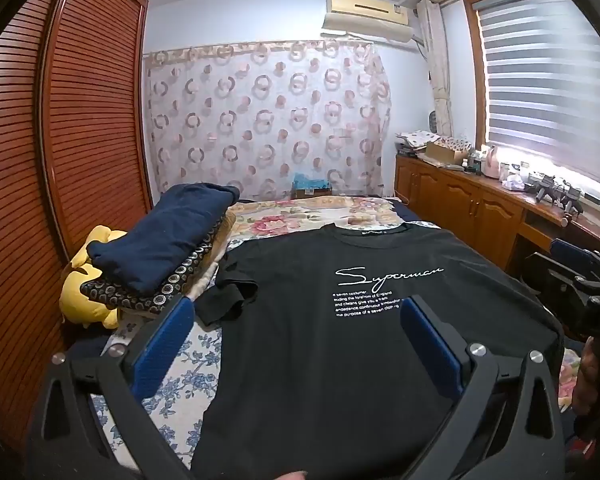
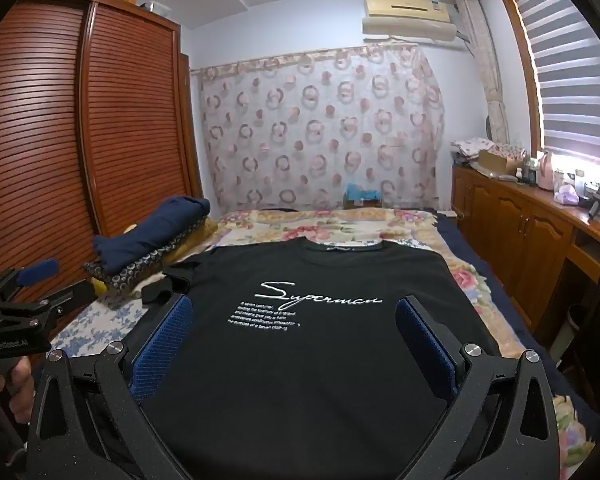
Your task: Fold small clothes
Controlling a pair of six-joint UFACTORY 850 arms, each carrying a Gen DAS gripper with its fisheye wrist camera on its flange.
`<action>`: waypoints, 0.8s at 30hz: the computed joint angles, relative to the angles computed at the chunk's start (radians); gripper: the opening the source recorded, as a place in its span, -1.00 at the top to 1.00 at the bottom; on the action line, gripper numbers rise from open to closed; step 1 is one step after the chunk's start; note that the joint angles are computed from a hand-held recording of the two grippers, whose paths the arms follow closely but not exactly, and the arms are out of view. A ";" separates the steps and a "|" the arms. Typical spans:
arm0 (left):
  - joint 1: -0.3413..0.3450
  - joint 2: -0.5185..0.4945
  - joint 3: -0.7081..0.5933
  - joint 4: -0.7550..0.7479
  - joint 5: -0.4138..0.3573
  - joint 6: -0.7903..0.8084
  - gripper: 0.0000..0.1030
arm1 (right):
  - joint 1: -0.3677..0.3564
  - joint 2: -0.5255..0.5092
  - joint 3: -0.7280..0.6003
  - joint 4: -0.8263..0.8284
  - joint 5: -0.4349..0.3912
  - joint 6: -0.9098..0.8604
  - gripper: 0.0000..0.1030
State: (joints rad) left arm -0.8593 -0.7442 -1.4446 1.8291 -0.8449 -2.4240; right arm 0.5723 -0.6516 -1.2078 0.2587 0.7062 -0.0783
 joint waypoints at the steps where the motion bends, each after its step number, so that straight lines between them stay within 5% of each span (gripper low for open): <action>1: -0.001 -0.003 -0.008 -0.023 0.003 0.044 -1.00 | 0.000 0.000 -0.001 0.002 -0.002 0.001 -1.00; 24: -0.007 0.012 0.005 -0.010 -0.008 0.018 -1.00 | 0.002 0.000 -0.002 0.005 -0.007 -0.004 -1.00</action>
State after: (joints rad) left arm -0.8659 -0.7326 -1.4395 1.8186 -0.8531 -2.4064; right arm 0.5745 -0.6512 -1.2095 0.2639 0.6988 -0.0820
